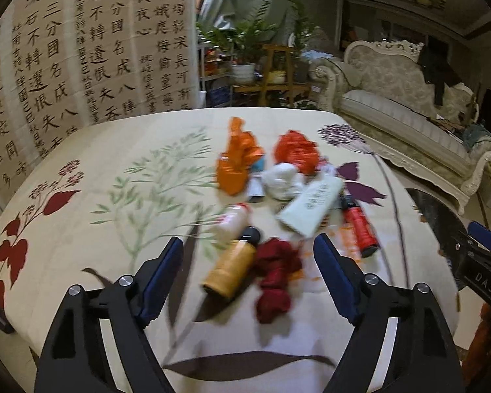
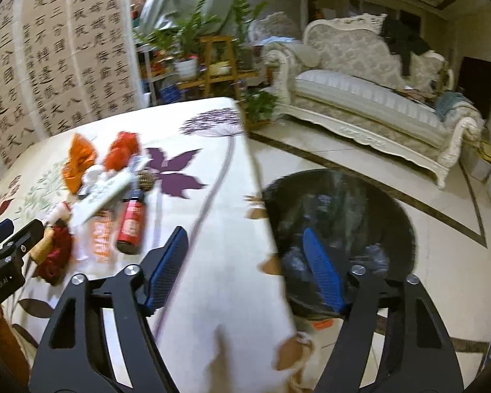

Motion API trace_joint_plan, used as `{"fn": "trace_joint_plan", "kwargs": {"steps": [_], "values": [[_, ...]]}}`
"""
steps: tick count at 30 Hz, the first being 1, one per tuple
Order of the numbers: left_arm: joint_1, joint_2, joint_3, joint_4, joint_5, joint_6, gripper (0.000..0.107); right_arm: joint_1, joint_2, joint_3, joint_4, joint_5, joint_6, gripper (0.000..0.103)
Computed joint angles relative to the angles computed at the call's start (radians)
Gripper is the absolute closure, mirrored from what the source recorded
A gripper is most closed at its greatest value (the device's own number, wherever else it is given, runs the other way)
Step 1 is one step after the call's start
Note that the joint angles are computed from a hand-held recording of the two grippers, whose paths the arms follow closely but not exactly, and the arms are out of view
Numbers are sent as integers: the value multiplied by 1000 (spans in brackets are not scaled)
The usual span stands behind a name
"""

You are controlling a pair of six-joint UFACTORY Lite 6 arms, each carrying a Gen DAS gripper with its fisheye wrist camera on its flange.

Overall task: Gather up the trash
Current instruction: 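Grasp the small red bottle with the right tool while the left tool approaches the amber bottle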

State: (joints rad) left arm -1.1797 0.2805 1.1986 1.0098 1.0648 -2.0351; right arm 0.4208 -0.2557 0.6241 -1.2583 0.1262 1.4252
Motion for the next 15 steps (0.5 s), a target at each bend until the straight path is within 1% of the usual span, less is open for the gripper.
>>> {"fn": "trace_joint_plan", "kwargs": {"steps": [2, 4, 8, 9, 10, 13, 14, 15], "values": [[5, -37, -50, 2, 7, -13, 26, 31, 47, 43, 31, -5, -25, 38], [17, -71, -96, 3, 2, -21, 25, 67, 95, 88, 55, -11, -43, 43], [46, -135, -181, 2, -18, -32, 25, 132, 186, 177, 70, -1, -52, 44], [50, -145, -196, 1, -21, -34, 25, 140, 205, 194, 94, -2, -77, 47], [56, -159, -216, 1, -25, -37, 25, 147, 230, 217, 161, -9, -143, 52], [73, -188, -258, -1, -44, -42, 25, 165, 301, 278, 328, -5, -309, 55], [79, -192, -266, -2, -50, -42, 25, 170, 319, 293, 358, -2, -340, 57], [82, -196, -275, -2, -56, -45, 25, 172, 342, 311, 430, -5, -412, 61]]}}
